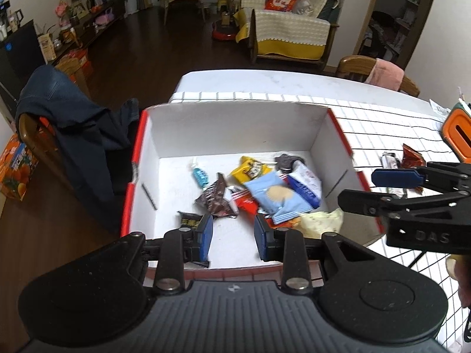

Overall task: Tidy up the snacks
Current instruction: 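Withdraw both open tools from the box toward the silver bar and brown packet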

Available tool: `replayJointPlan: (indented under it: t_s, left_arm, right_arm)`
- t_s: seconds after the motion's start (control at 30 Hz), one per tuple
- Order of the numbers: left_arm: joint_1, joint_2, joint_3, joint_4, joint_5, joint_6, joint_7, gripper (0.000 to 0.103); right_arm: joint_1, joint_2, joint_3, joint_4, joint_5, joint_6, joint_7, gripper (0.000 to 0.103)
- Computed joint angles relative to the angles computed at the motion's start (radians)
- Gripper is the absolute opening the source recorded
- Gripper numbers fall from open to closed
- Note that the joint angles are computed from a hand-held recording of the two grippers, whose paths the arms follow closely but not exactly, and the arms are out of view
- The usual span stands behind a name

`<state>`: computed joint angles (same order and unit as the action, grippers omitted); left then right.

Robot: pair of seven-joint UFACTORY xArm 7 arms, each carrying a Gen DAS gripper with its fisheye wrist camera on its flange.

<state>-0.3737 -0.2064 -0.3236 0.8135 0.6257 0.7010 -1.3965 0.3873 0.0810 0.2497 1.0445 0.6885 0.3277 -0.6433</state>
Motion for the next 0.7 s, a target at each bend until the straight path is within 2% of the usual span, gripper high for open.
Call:
replayJointPlan:
  t_s: [0.13,0.23,0.27,0.4,0.43,0.57,0.7]
  left_arm:
    - [-0.012,0.038,-0.011,0.050,0.026,0.008,-0.005,0.030]
    - [-0.030,0.069,-0.013,0.089,0.050,0.008,-0.012,0.030]
    - [-0.038,0.081,-0.013,0.105,0.058,0.010,-0.014,0.030]
    - [-0.079,0.147,-0.006,0.181,0.097,0.030,-0.018,0.030]
    - [-0.091,0.167,-0.002,0.203,0.107,0.036,-0.018,0.033]
    - [-0.146,0.242,0.022,0.288,0.163,0.054,-0.038,0.061]
    - [-0.200,0.323,0.056,0.382,0.192,0.061,-0.028,0.069]
  right_arm:
    - [-0.009,-0.061,-0.013,-0.044,0.090,0.004,-0.065,0.063]
    - [-0.005,-0.107,-0.040,-0.077,0.155,0.012,-0.110,0.069]
    - [-0.002,-0.120,-0.050,-0.088,0.172,0.011,-0.123,0.072]
    - [0.001,-0.168,-0.093,-0.131,0.204,0.015,-0.157,0.073]
    - [0.000,-0.176,-0.102,-0.140,0.205,0.015,-0.159,0.073]
    - [-0.010,-0.201,-0.140,-0.169,0.218,0.008,-0.179,0.082]
    - [-0.028,-0.215,-0.174,-0.187,0.229,0.005,-0.207,0.086]
